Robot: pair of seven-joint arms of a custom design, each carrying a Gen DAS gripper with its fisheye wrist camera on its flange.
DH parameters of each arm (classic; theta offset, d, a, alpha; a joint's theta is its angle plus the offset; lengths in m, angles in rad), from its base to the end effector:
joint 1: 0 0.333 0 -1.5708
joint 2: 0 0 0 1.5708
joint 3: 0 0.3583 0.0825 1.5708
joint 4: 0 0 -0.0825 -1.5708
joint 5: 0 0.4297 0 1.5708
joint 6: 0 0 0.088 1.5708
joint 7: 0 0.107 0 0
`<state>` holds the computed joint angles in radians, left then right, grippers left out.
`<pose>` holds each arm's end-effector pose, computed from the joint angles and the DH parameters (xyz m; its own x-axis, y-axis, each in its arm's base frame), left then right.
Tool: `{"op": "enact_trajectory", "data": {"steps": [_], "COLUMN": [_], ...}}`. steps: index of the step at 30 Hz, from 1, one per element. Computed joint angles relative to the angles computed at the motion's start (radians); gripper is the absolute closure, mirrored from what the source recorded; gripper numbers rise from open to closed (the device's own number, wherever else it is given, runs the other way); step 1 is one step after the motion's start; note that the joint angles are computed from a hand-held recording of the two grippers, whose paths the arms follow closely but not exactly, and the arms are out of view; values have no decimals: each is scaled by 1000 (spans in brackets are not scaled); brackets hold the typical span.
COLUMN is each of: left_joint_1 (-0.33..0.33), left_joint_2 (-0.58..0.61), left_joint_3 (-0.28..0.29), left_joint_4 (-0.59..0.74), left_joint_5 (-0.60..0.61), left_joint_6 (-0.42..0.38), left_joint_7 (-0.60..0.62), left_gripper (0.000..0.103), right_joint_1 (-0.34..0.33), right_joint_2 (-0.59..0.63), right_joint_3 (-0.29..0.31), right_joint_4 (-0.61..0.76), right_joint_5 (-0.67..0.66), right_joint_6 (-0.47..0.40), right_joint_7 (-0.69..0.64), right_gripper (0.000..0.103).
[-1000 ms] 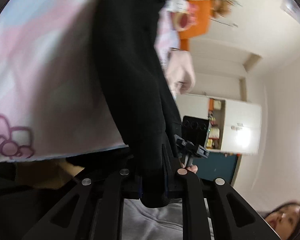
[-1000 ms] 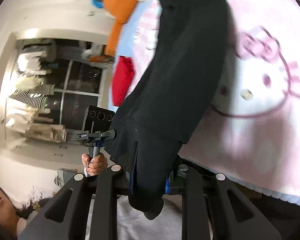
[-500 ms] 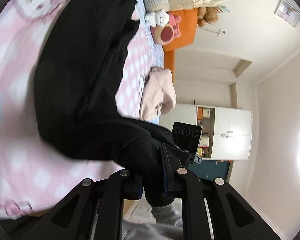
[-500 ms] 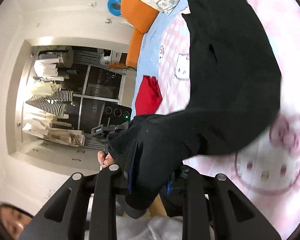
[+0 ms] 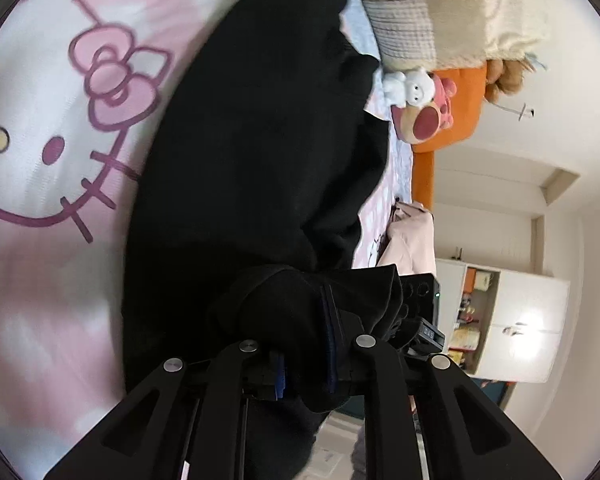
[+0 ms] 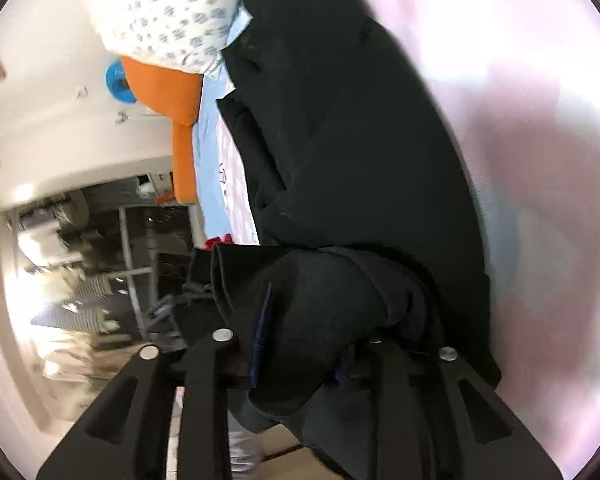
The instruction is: Fold large clothes
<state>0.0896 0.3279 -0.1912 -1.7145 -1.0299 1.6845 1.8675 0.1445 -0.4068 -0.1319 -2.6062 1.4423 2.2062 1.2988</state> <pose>0.6696 -0.1378 0.4431 0.0579 -0.4753 0.8779 -0.9763 0.1568 0.1493 0.4357 0.0389 0.4265 -0.3720 -0.2440 -0.8956 -0.8381 0.5029 0.2112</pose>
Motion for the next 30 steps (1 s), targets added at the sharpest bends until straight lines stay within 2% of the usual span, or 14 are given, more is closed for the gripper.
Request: {"op": "enact_trajectory", "data": {"steps": [1,2,4,11,12,14,15,17,18,19,21,24,27,30], "left_joint_1": [7,11,15,3,-7,-31,-42,-54,-59,-66,-81,-68,-75,-99], "left_joint_2": [6,7,-6,-158,-171,-193,-185,-156,-153,-157,-167,-168,-207,-274], "left_joint_3": [0,-1,1,33,36,36,35,31,29,28,32,35,30,29], "left_joint_4": [-3,-1,5,-10,-12,-12,2,35,40,40,41,41,8,-73], "left_joint_5": [-11,-13,7,123,135,162,165,138,122,115,145,98,128,164], "left_joint_6": [-15,-30,-56,-100,-92,-75,-79,-99,-79,-30,70,80,89,137], "left_joint_7": [6,11,32,172,187,210,200,191,196,200,180,156,219,323], "left_gripper": [84,83,83,78,78,76,70,40,17,10,10,9,9,9], "right_joint_1": [1,1,-17,-22,-26,-11,3,32,34,35,-15,-71,-48,-11], "right_joint_2": [1,-10,-73,-312,-345,-361,-360,-345,-330,-299,-222,-109,0,-41], "right_joint_3": [-11,-21,-3,62,106,153,176,242,280,324,429,487,443,396], "right_joint_4": [-1,-4,0,3,-5,-11,-11,-14,-11,-3,21,53,89,58], "right_joint_5": [22,49,7,-260,-333,-428,-469,-562,-620,-676,-819,-934,-951,-945], "right_joint_6": [-18,-39,-7,161,199,224,231,251,263,284,352,454,485,535], "right_joint_7": [-11,-38,-49,-57,-53,-48,-45,-42,-24,-7,80,187,208,244], "right_gripper": [52,22,4,8,13,46,46,47,47,48,49,49,48,48]}}
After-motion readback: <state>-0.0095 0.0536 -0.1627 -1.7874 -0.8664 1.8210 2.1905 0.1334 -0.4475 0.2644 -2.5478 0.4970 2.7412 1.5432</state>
